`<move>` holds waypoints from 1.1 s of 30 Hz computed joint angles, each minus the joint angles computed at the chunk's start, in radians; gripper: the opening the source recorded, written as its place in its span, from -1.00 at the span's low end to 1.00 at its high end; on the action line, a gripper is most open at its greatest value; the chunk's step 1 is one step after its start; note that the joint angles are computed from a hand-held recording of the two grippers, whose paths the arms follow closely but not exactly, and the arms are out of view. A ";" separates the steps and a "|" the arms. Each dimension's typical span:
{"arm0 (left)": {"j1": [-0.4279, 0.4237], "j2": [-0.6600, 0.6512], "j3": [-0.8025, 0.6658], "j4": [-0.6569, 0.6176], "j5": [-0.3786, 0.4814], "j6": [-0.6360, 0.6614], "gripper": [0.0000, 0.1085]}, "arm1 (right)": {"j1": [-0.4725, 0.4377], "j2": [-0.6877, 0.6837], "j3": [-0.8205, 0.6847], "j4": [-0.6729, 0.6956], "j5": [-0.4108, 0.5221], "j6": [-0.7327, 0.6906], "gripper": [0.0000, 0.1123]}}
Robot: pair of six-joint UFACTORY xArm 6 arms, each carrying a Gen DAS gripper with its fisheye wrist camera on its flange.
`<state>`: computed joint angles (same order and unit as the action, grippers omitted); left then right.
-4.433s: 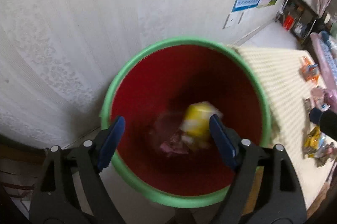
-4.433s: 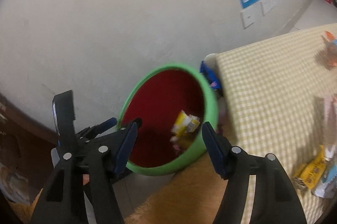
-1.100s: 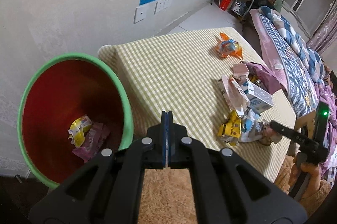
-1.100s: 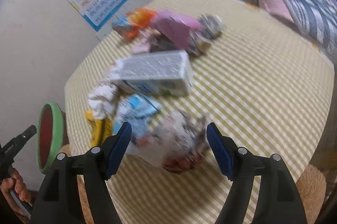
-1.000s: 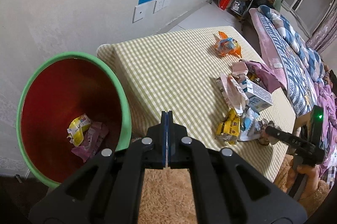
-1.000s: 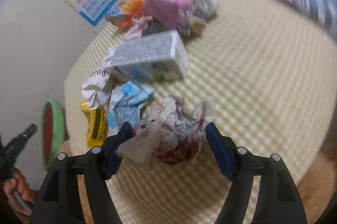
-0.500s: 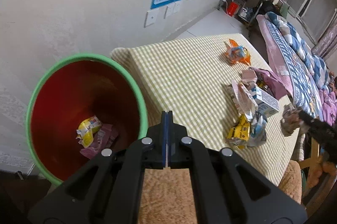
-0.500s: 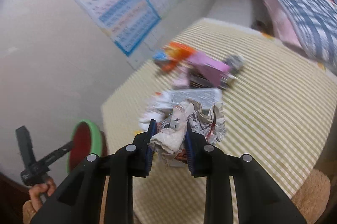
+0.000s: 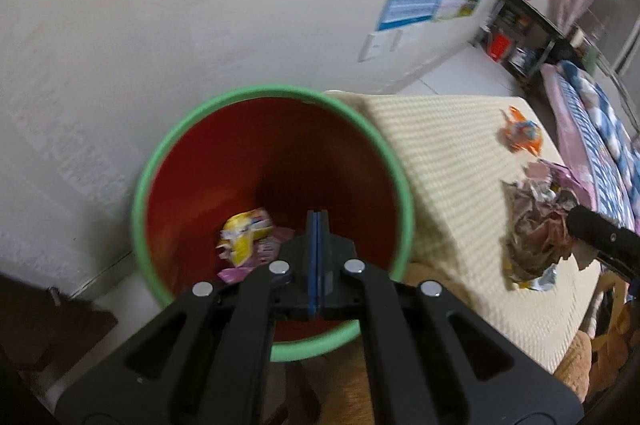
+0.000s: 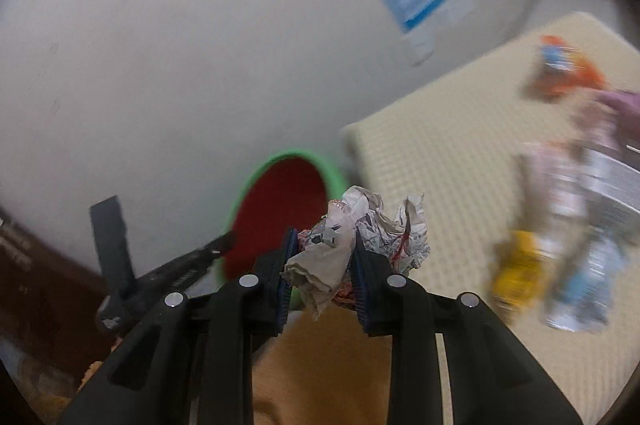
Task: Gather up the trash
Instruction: 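Grasp the crumpled paper with the right tool and drop it into the bin, then grasp the milk carton with the right tool while the left tool grasps the white wrapper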
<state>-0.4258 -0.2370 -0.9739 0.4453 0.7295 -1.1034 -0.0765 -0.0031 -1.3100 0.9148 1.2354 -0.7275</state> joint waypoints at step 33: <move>-0.123 0.194 -0.193 -0.040 -0.012 0.102 -0.51 | -0.097 0.311 -0.309 -0.690 -0.203 -0.148 0.05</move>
